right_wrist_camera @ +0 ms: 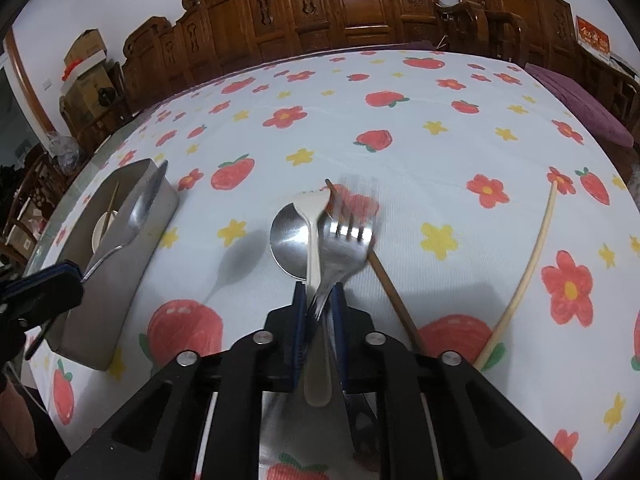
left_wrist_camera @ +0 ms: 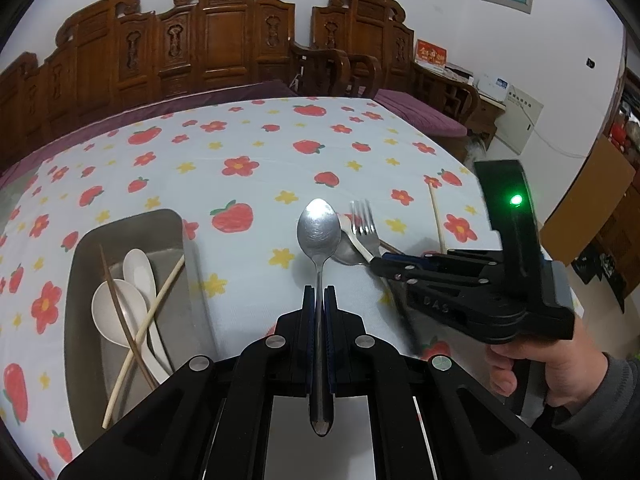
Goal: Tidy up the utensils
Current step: 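Grasp a metal fork with the right tool while the left tool holds its spoon, then lower the left tool's spoon into the tin box and open while the right tool carries its fork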
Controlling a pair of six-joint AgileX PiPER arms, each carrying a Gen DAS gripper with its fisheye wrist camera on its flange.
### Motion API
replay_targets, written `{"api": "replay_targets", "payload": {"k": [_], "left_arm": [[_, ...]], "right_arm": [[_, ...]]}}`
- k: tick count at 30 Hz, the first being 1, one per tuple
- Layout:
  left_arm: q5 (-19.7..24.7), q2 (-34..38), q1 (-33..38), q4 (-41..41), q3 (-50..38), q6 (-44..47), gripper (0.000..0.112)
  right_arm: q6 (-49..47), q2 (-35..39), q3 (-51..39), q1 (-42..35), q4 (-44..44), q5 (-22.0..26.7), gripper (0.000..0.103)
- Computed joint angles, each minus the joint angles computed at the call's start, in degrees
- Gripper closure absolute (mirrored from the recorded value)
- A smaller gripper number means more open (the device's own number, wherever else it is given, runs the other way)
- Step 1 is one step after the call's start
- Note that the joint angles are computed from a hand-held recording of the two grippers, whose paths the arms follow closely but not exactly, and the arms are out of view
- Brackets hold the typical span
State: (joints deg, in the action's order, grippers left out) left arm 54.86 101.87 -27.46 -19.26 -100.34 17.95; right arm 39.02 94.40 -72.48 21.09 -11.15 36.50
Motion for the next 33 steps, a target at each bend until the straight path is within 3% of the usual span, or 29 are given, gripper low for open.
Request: {"api": "replay_targets", "payload": {"k": [16,33], "left_arm": [[-0.8,-1.4,0.4,0.2,1.1,-0.1,0.108],[0.6,-5.3,9.4,1.0,2.5,0.2,0.108]], "right_arm": [[2.1,-4.3,0.8,1.5,-3.5,-0.2,0.096],[3.0,-7.3,-1.0,8.5,-5.1,0.1,0.096]]}}
